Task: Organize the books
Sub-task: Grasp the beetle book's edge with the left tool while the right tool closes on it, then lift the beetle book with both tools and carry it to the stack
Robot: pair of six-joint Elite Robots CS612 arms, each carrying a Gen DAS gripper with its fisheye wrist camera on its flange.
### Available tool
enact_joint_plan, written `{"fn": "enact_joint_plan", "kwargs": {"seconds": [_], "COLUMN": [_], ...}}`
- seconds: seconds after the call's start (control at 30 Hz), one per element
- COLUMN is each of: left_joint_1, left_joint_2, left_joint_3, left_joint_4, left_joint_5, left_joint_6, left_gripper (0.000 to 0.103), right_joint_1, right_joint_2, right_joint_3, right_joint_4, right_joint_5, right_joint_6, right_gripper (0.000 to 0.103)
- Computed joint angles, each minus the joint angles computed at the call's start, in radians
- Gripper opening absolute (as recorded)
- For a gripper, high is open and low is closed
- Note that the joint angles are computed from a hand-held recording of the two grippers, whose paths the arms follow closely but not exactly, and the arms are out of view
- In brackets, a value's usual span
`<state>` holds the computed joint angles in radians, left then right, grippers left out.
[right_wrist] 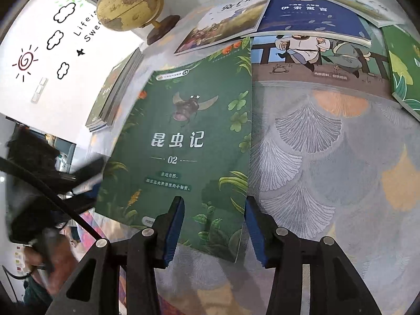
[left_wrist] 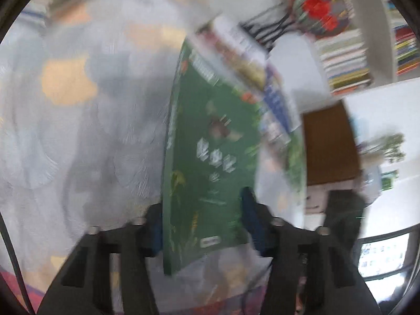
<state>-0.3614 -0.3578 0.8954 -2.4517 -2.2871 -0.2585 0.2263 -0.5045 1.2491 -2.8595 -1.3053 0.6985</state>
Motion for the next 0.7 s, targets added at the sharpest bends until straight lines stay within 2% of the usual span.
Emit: {"fn": "enact_joint_plan", "kwargs": {"seconds": [0.07,0.1,0.17,0.23,0.27,0.3,0.33,0.37,0.4,0.43,0.5,0.53,0.57,0.6,0.63,0.7], "left_joint_1": [-0.007,-0.005,0.010,0.028,0.032,0.035,0.038,0.037,0.035,0.031,0.023,0.021,0.018,0.011,0.000,-0.015], "left_joint_2": [-0.001,0.003,0.032,0.080,0.096,0.116,0.135,0.141,0.133,0.114,0.093,0.080,0.071,0.054,0.032,0.007], "left_joint_3": [0.002,-0.003,-0.039,-0.094,-0.116,-0.140,-0.167,-0.176,-0.171,-0.154,-0.138,-0.127,-0.122,-0.115,-0.101,-0.080], "left_joint_4": [0.008,0.005,-0.005,-0.053,-0.071,-0.095,-0.103,-0.101,-0.073,-0.014,0.073,0.108,0.140,0.187,0.229,0.259], "left_joint_5": [0.008,-0.022,-0.176,-0.343,-0.386,-0.432,-0.476,-0.492,-0.485,-0.454,-0.405,-0.363,-0.325,-0.256,-0.166,-0.061], "left_joint_6": [0.007,-0.001,-0.081,-0.211,-0.249,-0.302,-0.342,-0.348,-0.311,-0.238,-0.151,-0.115,-0.081,-0.018,0.051,0.132], "left_gripper": [0.033,0.030,0.026,0.026,0.026,0.026,0.026,0.026,0.026,0.026,0.026,0.026,0.026,0.026,0.026,0.026], "right_joint_1": [0.001,0.000,-0.005,-0.018,-0.027,-0.038,-0.050,-0.060,-0.066,-0.071,-0.077,-0.077,-0.076,-0.073,-0.071,-0.058], "right_joint_2": [0.001,0.000,0.000,0.001,0.003,0.005,0.015,0.024,0.034,0.043,0.061,0.063,0.056,0.047,0.038,0.022], "right_joint_3": [-0.005,-0.007,-0.009,0.000,0.012,0.025,0.033,0.037,0.039,0.040,0.037,0.036,0.040,0.044,0.044,0.037], "right_joint_4": [0.008,0.013,0.025,0.001,-0.043,-0.085,-0.140,-0.186,-0.230,-0.273,-0.358,-0.371,-0.360,-0.337,-0.308,-0.248], "right_joint_5": [-0.002,0.001,0.017,0.068,0.100,0.140,0.194,0.235,0.264,0.287,0.322,0.322,0.305,0.283,0.269,0.219], "right_joint_6": [0.000,0.003,0.009,0.034,0.074,0.125,0.175,0.217,0.260,0.296,0.354,0.364,0.341,0.300,0.255,0.172], "right_gripper": [0.047,0.047,0.049,0.059,0.074,0.081,0.082,0.082,0.080,0.077,0.050,0.046,0.036,0.029,0.028,0.026]}}
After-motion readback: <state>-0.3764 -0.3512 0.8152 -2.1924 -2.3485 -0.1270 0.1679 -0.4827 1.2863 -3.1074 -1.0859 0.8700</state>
